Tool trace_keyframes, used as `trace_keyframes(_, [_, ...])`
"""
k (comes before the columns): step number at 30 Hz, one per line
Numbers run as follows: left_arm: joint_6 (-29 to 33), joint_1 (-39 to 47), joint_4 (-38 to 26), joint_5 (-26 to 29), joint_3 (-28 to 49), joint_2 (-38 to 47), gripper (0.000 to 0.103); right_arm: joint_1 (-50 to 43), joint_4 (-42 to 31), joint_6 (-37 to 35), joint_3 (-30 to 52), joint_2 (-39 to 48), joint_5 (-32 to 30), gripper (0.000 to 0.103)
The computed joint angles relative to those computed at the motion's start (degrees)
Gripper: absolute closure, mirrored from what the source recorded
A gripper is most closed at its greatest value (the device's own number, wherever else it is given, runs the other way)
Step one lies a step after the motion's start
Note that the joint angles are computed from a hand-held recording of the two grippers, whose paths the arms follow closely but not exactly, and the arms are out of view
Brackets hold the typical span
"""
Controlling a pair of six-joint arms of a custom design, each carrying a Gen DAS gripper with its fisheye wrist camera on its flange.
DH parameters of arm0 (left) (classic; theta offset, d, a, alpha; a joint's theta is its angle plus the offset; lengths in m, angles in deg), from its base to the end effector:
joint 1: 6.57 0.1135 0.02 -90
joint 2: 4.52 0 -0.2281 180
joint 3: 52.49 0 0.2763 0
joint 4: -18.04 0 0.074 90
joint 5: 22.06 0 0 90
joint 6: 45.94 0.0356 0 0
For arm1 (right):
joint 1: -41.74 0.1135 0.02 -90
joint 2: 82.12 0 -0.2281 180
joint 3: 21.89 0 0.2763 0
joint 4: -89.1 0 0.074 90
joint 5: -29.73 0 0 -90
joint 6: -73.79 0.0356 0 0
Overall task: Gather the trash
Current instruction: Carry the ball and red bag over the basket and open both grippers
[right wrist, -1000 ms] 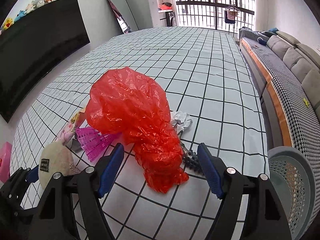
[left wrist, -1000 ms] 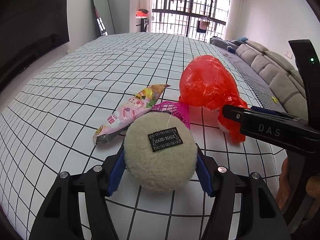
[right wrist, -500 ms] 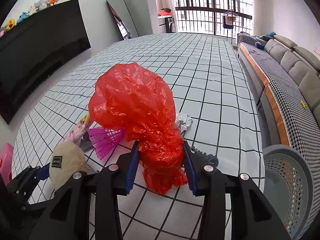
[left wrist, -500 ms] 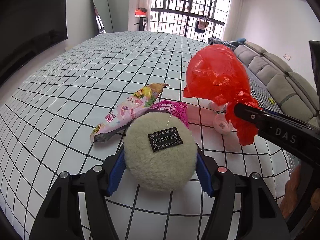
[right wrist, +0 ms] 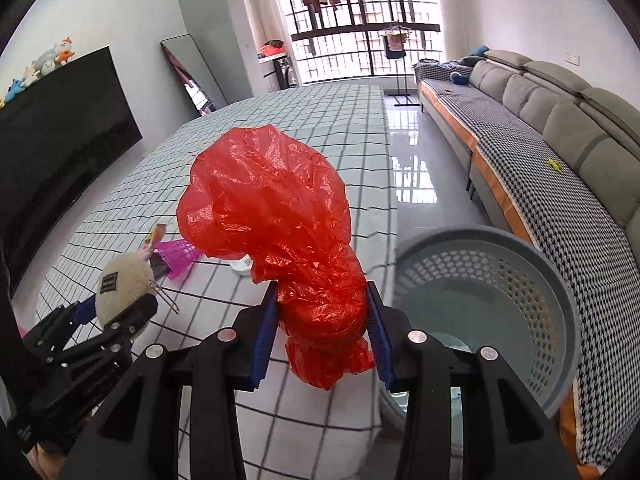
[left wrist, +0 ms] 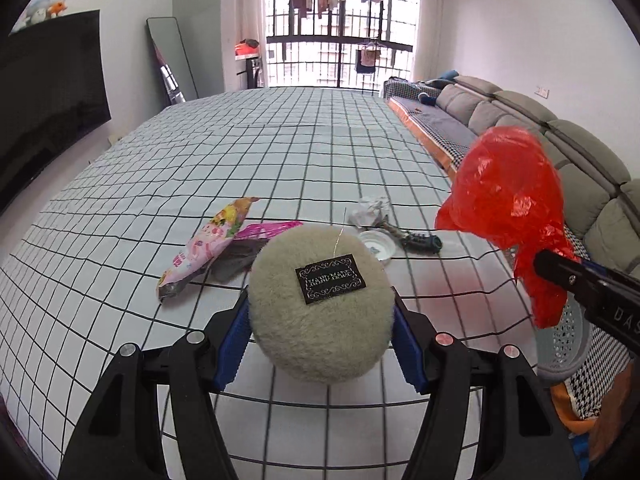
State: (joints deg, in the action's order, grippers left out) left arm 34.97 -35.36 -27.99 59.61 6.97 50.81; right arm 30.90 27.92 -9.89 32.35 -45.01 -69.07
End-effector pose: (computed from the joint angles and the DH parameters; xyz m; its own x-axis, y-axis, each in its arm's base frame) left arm 0.2191 -0.1145 0.2481 -0.6383 0.1724 -0.7502 0.2848 0.9583 -0.0221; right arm 0.1784 -0.0286 0.2566 -0.6702 0.2391 -0.7027 0.1526 0.9709 0.1848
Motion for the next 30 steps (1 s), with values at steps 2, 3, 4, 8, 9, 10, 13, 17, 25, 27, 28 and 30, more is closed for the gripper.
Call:
trace_keyframes(2, [-1.0,-3.5,-0.8,-1.0,0.9,0.1,0.041,-6.7,-2.9,-2.9,-1.2,-3.3,-3.4,0.063])
trace_keyframes(3, [-1.6,-5.5,-1.0,-1.9,1.6,0.5,0.041,-10.3,-4.2,-4.5,-2.0,-5.0,-5.4,0.063])
trace_keyframes(4, [-2.1,-7.4,-1.1,-2.6,2.0,0.9,0.041,-14.1,-5.2,-6.2,-2.2,-5.5,-7.5,0.063])
trace_keyframes(8, [-4.6,-15.0,-0.8,-5.4,4.6,4.8,0.041,-31.0,-9.4,-15.8,-3.0,-6.2,-16.7,0.063])
trace_keyframes(9, [-5.4,-16.6,-0.7,-5.7,5.4,6.2,0.041,-34.2,-10.1,-17.9,-3.1,-5.9,-18.1,0.063])
trace_keyframes(10, [-5.9,-18.0,-0.6,-5.9,6.4,7.8,0.041,-37.7,-10.8,-20.5,-3.2,-5.4,-19.7,0.063])
trace_keyframes(13, [-7.5,-22.5,-0.3,-7.1,10.1,13.5,0.041,-47.2,-12.2,-27.9,-3.1,-2.0,-24.1,0.063])
trace_keyframes(17, [-8.9,-26.2,-0.1,-7.9,14.7,20.5,0.041,-53.3,-11.9,-32.5,-2.1,3.4,-26.8,0.063])
trace_keyframes(25, [-9.2,-28.2,-0.1,-7.3,23.3,32.2,0.041,-55.3,-7.9,-34.0,1.1,13.3,-26.7,0.063])
trace_keyframes(27, [-8.9,-27.9,0.3,-6.6,24.6,34.2,0.041,-54.1,-6.8,-33.2,1.3,14.6,-25.7,0.063])
trace_keyframes(28, [-8.8,-27.9,0.2,-6.4,25.2,35.1,0.041,-53.4,-6.1,-32.7,1.8,15.7,-25.1,0.062])
trace_keyframes(30, [-8.8,-27.7,0.0,-5.8,26.8,36.9,0.041,-52.2,-5.3,-31.8,1.9,16.6,-24.4,0.062])
